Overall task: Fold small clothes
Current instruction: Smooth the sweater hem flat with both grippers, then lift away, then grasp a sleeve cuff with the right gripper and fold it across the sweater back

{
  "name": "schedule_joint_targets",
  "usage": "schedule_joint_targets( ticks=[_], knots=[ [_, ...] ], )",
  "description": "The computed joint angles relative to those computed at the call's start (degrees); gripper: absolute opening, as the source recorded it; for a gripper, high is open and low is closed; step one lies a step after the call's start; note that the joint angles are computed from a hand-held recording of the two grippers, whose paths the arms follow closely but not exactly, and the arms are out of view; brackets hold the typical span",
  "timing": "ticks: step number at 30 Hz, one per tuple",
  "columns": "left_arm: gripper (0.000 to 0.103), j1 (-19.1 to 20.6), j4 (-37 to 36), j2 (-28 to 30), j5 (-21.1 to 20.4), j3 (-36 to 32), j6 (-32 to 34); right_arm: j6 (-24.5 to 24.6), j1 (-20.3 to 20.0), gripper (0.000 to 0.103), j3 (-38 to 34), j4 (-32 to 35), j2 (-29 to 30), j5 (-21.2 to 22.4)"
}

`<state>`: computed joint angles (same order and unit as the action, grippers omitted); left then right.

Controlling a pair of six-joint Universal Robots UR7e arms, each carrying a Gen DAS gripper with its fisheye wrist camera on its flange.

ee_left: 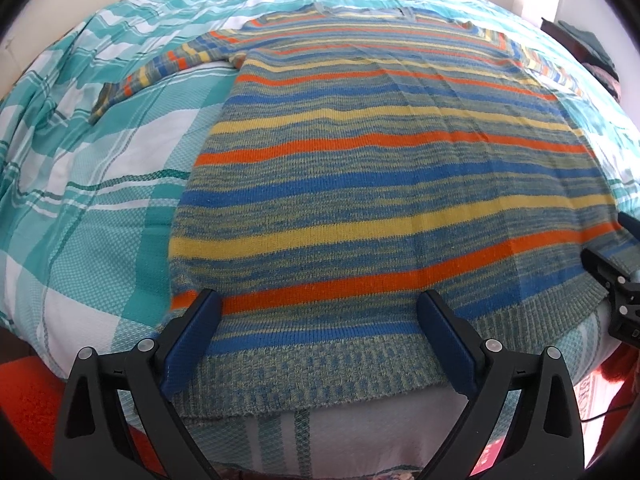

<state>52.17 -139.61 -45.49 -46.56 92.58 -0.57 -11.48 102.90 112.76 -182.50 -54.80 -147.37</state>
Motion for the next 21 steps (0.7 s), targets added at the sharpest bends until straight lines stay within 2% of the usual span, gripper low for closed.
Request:
schedule_joint_targets(
  ticks=[2,4,5,6,7,9,11,13,15,16,17,18,21],
  knots=[
    [0.099,-0.3,3.8,-0.5,0.4,-0.6,-1.6,4.8,0.4,0.089,0.5,6.2,-2.0,0.3],
    [0.098,-0.8,7.8,-1.4,0.2,-1.1,-2.8,11.4,0.8,0.090,0.7,17.6,-5.8,2.5],
    [0.098,-1.1,9.3,-2.5,-0.7,-0.8,-2.8,13.3,0.8,0.090,0.7,22.1,-7.9,4.7],
    [0.097,-1.2,9.6,-3.9,-2.3,-0.1,-2.3,14.3,0.3,0.090,1.0,25.8,-10.9,8.7],
    [0.097,-1.3,9.1,-4.8,-3.2,0.6,-2.0,14.9,-0.2,0.088,1.0,27.1,-12.9,11.5],
    [0.097,-1.4,2.3,-7.9,-4.7,3.5,-0.9,15.5,-2.8,0.088,2.2,23.6,-18.5,19.2],
    [0.097,-1.1,-1.7,-9.0,-4.7,3.7,-1.8,17.1,-6.6,0.088,2.4,17.5,-23.4,24.8],
    [0.097,-0.4,-4.5,-9.3,-4.2,2.9,-3.9,20.0,-12.9,0.088,1.1,11.4,-28.0,31.1],
    [0.097,0.5,-6.3,-8.8,-2.7,1.8,-6.6,23.1,-18.7,0.088,-2.5,9.6,-29.7,33.9],
    [0.097,1.0,-7.1,-8.4,-1.2,1.2,-7.9,24.8,-22.2,0.085,-5.7,11.2,-29.8,35.4],
    [0.097,1.3,-7.3,-7.9,-0.2,0.8,-8.5,25.6,-24.1,0.081,-7.8,12.7,-29.5,36.1],
    [0.097,1.4,-7.0,-7.4,0.8,0.4,-9.1,26.2,-26.5,0.074,-10.9,15.0,-28.7,37.3],
    [0.097,1.9,-3.5,-5.7,3.9,-1.1,-11.2,25.5,-30.4,0.070,-19.1,21.6,-24.6,39.4]
  ],
)
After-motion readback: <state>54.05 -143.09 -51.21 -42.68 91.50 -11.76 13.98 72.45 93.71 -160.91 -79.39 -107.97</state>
